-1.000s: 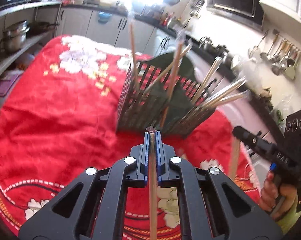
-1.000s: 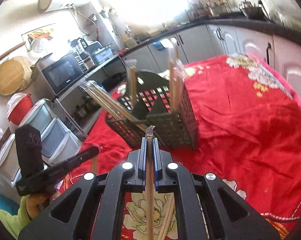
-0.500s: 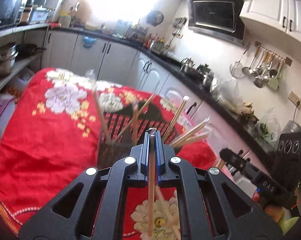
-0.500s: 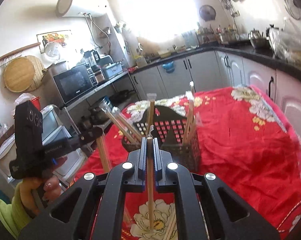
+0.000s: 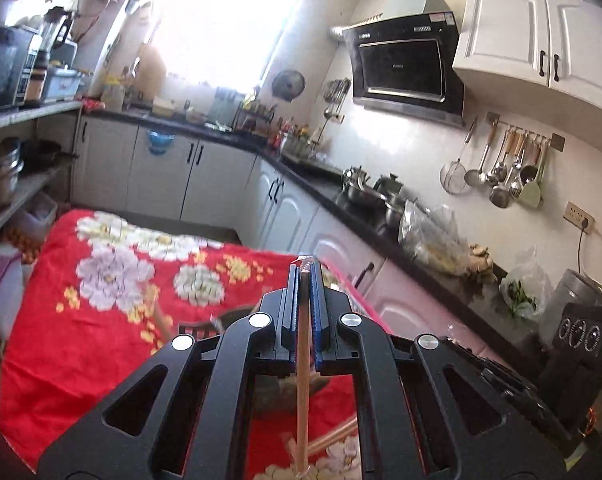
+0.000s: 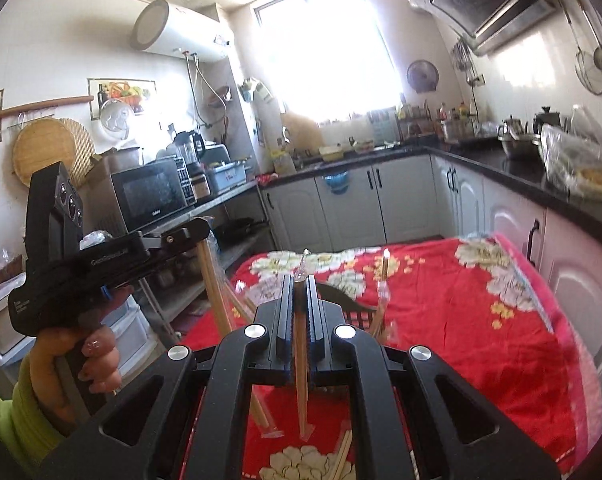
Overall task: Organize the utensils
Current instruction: 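Lift both held chopsticks and carry them above the grey caddy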
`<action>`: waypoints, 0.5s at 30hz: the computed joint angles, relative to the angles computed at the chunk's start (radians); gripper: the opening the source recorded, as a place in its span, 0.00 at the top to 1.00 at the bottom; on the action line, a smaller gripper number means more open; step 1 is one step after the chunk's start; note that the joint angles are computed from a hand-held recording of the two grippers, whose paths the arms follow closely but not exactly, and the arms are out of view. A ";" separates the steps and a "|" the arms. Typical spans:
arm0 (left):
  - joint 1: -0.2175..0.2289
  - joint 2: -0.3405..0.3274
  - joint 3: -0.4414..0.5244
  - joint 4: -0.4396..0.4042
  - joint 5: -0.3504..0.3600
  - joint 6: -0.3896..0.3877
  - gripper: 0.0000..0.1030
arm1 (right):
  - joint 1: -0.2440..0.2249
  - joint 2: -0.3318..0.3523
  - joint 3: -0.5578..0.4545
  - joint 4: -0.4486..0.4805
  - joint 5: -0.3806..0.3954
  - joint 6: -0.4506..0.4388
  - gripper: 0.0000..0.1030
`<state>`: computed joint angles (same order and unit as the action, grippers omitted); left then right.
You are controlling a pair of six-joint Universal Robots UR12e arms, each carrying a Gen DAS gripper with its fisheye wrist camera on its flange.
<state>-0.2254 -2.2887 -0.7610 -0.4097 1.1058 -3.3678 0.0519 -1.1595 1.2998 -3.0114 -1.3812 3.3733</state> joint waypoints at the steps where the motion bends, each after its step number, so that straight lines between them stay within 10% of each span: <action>1: -0.002 -0.006 0.012 0.004 0.007 0.001 0.98 | 0.000 0.001 -0.003 -0.004 0.000 0.000 0.94; 15: -0.024 -0.091 0.183 0.037 0.106 -0.008 0.98 | -0.001 0.025 -0.071 -0.032 -0.031 -0.001 0.94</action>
